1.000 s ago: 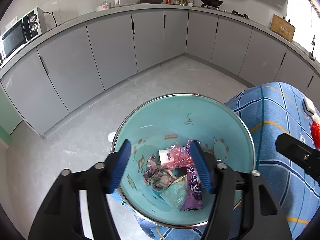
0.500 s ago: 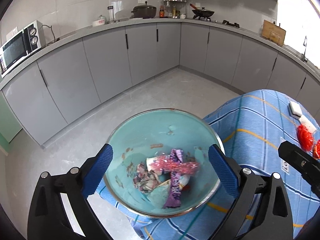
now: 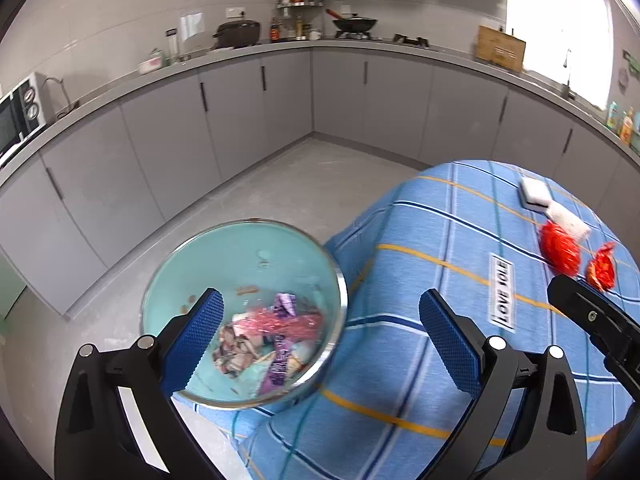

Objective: Collect trash
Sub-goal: 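Move both open tools back toward the red bags on the table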

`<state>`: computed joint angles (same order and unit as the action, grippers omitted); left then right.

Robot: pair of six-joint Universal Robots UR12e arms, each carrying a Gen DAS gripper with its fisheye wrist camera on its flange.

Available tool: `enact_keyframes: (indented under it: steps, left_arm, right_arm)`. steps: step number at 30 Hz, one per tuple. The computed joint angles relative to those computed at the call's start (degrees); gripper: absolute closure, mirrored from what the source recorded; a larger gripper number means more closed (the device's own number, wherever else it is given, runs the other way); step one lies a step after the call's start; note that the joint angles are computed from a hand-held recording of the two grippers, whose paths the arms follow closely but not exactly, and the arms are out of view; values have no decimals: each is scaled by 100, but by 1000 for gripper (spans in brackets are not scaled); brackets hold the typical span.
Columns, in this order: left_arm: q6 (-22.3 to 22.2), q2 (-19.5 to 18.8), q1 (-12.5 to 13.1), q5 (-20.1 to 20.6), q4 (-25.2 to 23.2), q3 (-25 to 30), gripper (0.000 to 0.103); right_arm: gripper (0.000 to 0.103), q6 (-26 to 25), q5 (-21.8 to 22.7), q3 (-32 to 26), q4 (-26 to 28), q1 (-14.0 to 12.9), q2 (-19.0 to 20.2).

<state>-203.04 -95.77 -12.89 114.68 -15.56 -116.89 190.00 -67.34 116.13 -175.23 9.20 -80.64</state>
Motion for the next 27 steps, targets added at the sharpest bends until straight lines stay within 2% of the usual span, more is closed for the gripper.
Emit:
enact_keyframes:
  steps: [15, 27]
  left_arm:
    - [203, -280, -386, -186, -92, 368, 7]
    - [458, -593, -664, -477, -139, 692, 7]
  right_arm:
    - [54, 161, -140, 336, -207, -527, -209]
    - [54, 312, -443, 622, -219, -1006, -379]
